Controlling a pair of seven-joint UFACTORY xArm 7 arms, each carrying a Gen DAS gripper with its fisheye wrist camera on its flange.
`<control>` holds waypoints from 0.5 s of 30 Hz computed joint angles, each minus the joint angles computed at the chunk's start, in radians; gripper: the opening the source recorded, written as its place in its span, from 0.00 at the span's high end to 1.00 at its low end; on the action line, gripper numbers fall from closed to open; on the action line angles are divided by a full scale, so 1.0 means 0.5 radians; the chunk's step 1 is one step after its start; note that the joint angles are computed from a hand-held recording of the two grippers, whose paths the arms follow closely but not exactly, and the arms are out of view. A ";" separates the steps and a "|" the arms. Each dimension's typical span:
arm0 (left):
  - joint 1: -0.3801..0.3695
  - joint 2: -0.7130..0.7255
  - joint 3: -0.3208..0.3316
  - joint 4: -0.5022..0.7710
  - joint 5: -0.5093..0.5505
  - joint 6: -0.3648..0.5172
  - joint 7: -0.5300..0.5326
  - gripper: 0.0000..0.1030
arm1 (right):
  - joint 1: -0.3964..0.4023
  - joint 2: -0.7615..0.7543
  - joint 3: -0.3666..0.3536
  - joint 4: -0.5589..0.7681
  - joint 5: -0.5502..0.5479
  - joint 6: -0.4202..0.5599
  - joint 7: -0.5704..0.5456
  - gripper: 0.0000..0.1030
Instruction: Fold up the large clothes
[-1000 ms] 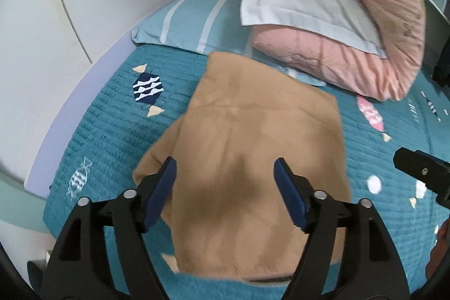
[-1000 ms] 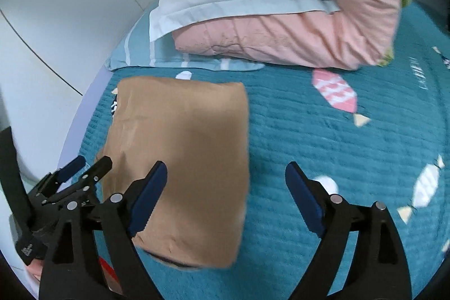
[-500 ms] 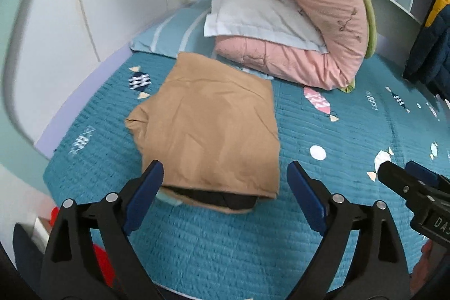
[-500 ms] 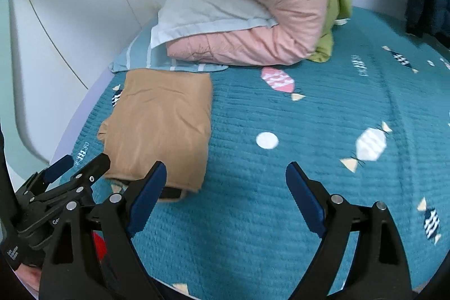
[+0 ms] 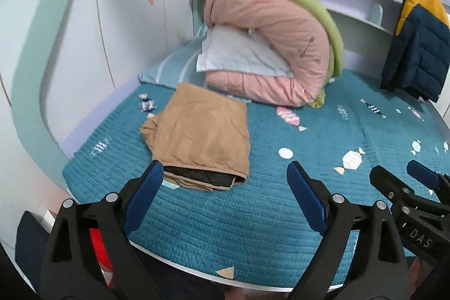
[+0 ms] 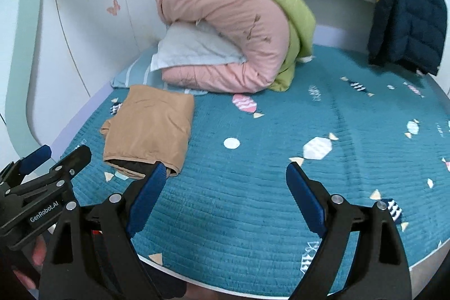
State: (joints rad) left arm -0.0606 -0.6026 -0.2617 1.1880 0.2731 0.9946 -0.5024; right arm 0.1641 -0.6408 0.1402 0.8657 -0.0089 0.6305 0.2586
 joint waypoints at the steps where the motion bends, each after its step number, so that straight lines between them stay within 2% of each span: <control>1: -0.008 -0.033 -0.007 -0.010 -0.001 0.004 -0.005 0.13 | -0.007 -0.058 0.012 -0.029 -0.012 0.002 0.013 0.19; 7: -0.025 -0.278 -0.076 -0.089 -0.012 0.028 -0.037 0.13 | -0.001 -0.375 0.022 -0.178 -0.013 0.000 0.058 0.18; 8: -0.027 -0.312 -0.086 -0.099 -0.020 0.032 -0.037 0.13 | -0.001 -0.418 0.031 -0.193 -0.016 0.011 0.062 0.10; 9: -0.019 -0.356 -0.100 -0.111 -0.026 0.043 -0.053 0.12 | -0.031 -0.474 0.060 -0.218 -0.038 0.005 0.086 0.08; 15: -0.017 -0.558 -0.097 -0.189 -0.114 0.058 -0.066 0.12 | -0.006 -0.679 0.091 -0.307 -0.048 0.002 0.094 0.07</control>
